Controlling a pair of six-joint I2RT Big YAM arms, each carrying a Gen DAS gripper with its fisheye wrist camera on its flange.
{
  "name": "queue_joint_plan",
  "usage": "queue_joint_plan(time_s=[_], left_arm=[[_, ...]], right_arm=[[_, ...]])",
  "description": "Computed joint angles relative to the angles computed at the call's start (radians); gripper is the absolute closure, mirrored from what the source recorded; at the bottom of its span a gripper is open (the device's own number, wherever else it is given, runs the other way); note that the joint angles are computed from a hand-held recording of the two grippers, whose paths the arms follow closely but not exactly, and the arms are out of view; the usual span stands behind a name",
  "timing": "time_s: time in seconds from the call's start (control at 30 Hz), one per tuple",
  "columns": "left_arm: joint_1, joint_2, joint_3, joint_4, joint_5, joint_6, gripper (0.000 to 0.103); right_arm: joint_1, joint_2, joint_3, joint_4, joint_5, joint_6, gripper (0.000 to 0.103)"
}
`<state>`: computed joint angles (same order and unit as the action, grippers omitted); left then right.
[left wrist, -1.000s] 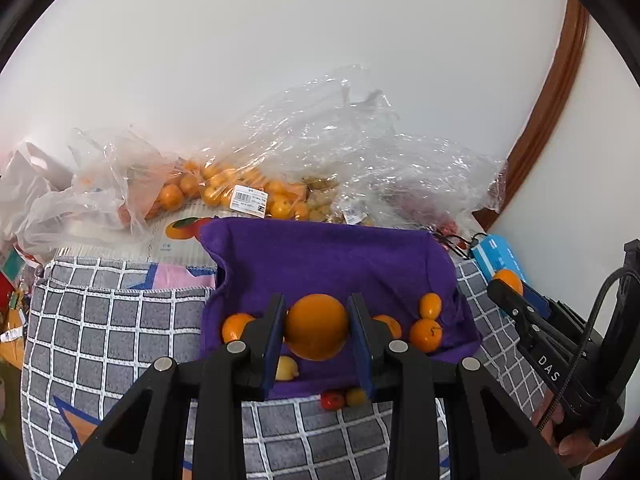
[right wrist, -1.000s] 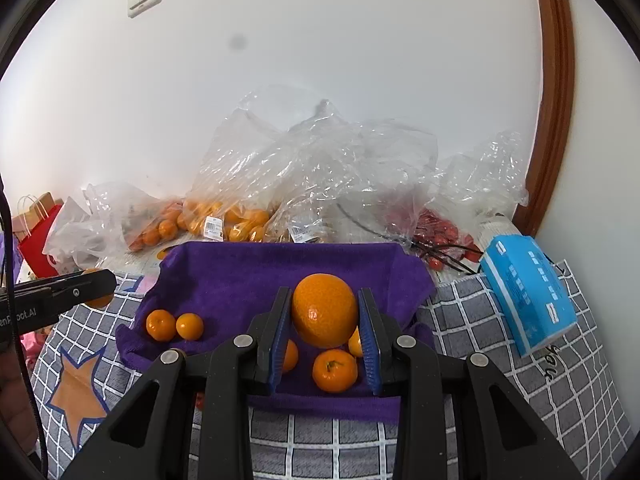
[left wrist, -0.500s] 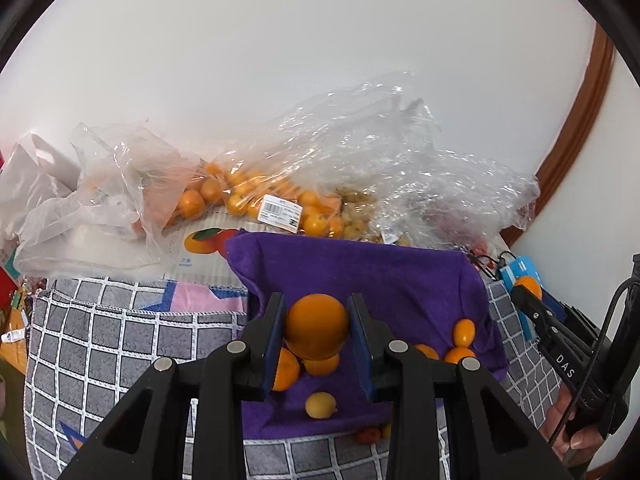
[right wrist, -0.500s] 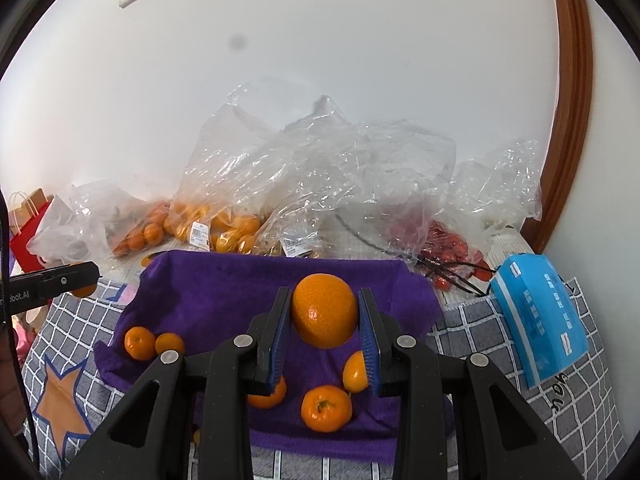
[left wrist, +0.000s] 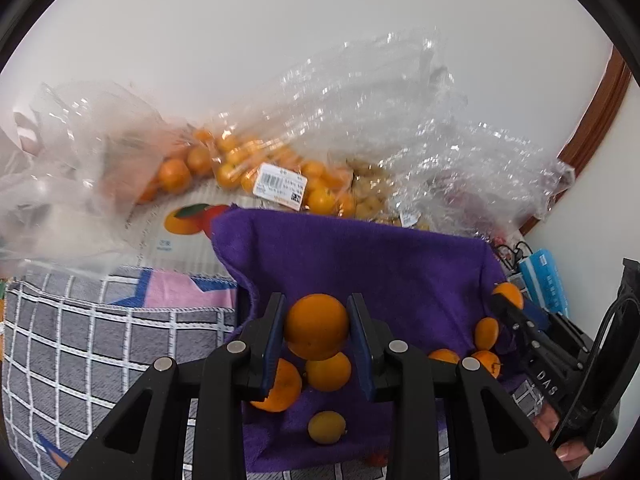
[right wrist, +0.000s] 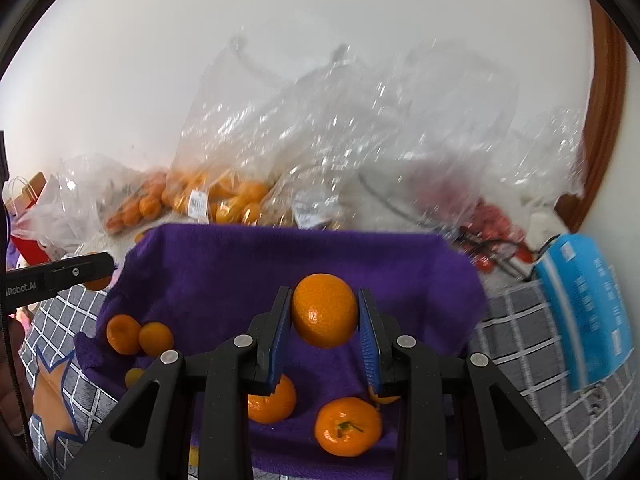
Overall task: Organize fruits
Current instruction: 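Lower the orange onto the towel among the other fruits with the right tool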
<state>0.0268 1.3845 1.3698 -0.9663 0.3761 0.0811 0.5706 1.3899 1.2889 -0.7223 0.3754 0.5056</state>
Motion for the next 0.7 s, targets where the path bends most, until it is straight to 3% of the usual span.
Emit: queue_joint_plan(time_s=[0.27,0.7], left_arm=[[-0.04,0.035,-0.011,0.019,-0.04,0.008,0.073],[-0.08,0.077,-0.003,0.036,-0.124,0.033,0.073]], right_arm=[[-0.01,0.056,-0.004,0.014,-0.06,0.015,0.071],[-0.022,0.096,0.007,-0.006,-0.091,0.02,0.071]])
